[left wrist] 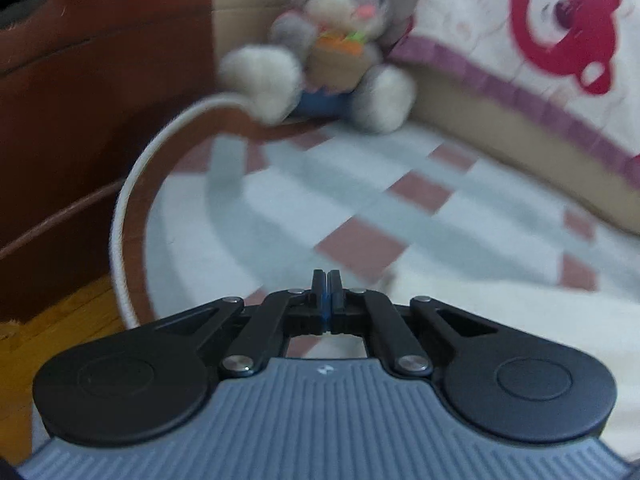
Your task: Fold clothes
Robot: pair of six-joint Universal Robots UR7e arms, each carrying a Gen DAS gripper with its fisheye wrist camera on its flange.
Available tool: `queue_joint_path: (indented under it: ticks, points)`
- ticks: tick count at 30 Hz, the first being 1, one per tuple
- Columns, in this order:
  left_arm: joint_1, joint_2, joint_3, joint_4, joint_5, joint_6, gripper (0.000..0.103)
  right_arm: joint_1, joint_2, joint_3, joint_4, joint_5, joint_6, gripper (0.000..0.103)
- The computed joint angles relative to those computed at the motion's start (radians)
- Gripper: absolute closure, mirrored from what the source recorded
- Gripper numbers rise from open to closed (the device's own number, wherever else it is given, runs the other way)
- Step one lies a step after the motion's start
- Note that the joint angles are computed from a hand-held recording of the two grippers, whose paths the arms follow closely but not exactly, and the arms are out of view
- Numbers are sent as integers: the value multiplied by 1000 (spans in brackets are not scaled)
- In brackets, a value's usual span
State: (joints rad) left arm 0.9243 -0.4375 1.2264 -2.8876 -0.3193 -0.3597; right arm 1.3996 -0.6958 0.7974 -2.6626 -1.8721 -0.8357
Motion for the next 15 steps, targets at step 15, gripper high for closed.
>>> queue_joint_path:
  ticks: [15]
  points:
    - [-23, -84, 203, -48, -181, -394, 70, -94, -323, 394, 88, 173, 446, 55]
